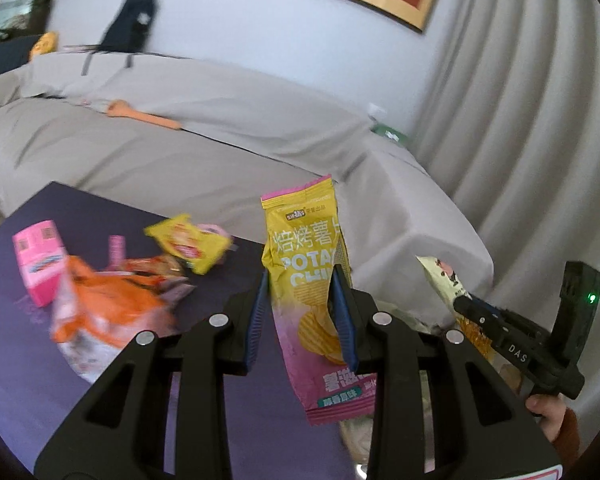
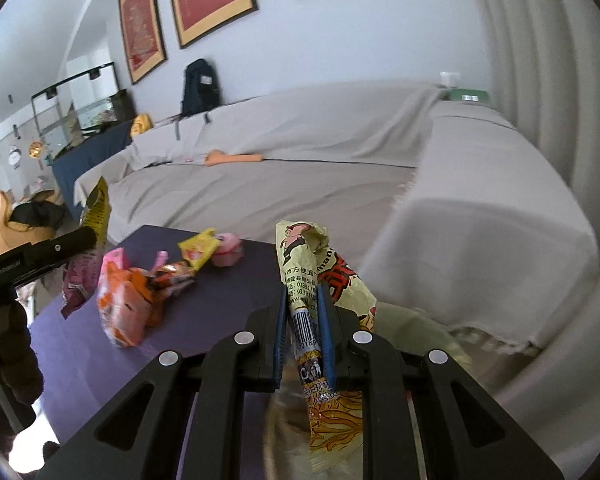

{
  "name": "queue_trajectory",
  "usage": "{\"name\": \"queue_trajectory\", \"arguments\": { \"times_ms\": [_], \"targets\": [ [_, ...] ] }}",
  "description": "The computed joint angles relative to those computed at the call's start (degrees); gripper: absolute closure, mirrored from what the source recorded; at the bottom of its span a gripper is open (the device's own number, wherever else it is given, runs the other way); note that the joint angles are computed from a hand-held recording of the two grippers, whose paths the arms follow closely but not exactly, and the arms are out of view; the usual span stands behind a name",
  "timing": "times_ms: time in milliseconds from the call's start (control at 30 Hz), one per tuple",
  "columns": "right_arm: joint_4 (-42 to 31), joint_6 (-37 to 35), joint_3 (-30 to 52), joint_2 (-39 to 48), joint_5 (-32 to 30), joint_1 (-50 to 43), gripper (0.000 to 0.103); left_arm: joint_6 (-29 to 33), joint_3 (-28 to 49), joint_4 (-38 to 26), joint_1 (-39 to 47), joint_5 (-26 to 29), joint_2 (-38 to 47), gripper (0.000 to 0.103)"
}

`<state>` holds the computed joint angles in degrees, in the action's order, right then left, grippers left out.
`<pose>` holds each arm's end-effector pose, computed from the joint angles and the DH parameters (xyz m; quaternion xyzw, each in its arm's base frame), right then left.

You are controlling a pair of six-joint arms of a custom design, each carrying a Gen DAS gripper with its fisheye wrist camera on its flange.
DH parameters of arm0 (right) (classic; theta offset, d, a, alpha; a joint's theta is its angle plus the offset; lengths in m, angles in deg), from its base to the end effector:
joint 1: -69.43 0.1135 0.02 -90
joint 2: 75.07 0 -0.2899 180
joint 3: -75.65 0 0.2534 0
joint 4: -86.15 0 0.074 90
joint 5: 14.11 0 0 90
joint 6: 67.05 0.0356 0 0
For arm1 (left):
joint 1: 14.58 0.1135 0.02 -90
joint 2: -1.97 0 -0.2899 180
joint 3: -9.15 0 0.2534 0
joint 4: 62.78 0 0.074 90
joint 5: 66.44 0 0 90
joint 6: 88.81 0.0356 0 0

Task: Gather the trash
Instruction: 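Carry the snack stick and yellow chip bag over the trash bag and release both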

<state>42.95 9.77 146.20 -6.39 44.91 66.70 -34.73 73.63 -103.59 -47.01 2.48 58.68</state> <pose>0.2469 0.0066 0.3228 -0.1896 0.8644 0.1860 0.4270 0.1772 -0.0974 0.3316 -0.1135 0.8611 -0.1303 0.4782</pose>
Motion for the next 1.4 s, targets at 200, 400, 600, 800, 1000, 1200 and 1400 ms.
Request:
{"name": "queue_trajectory", "arguments": {
  "times_ms": [200, 400, 600, 800, 1000, 1200, 1400],
  "targets": [
    [0.5, -3.39, -0.62, 1.88, -4.84, -9.28, 0.087, 0.43, 2.22, 6.37, -4.56, 1.95, 11.24, 0.073],
    [1.86, -4.95, -1.05, 4.69, -8.33, -15.21, 0.087, 1.46, 4.86, 11.46, -7.21, 4.6, 20.61, 0.073],
    [4.12, -4.8, -1.39, 6.76, -9.58, -17.76, 0.087, 1.92, 7.72, 14.36, -8.29, 8.13, 28.23, 0.073],
    [5.07, -5.11, -1.14, 10.07, -9.83, -19.16, 0.087, 2.69, 11.48, 16.55, -9.06, 9.71, 36.04, 0.07],
    [5.46, -5.24, -1.94, 11.03, -9.28, -18.93, 0.087, 2.89, 11.78, 18.35, -8.7, 10.99, 38.98, 0.053],
    [6.71, -3.79, -2.58, 11.89, -8.27, -16.22, 0.087, 1.03, 7.46, 17.7, -6.98, 10.96, 33.92, 0.05],
    [9.83, -1.28, -5.38, 12.03, -5.46, -10.87, 0.087, -0.39, 1.06, 13.41, -6.75, 4.56, 25.65, 0.05]
  ]
}}
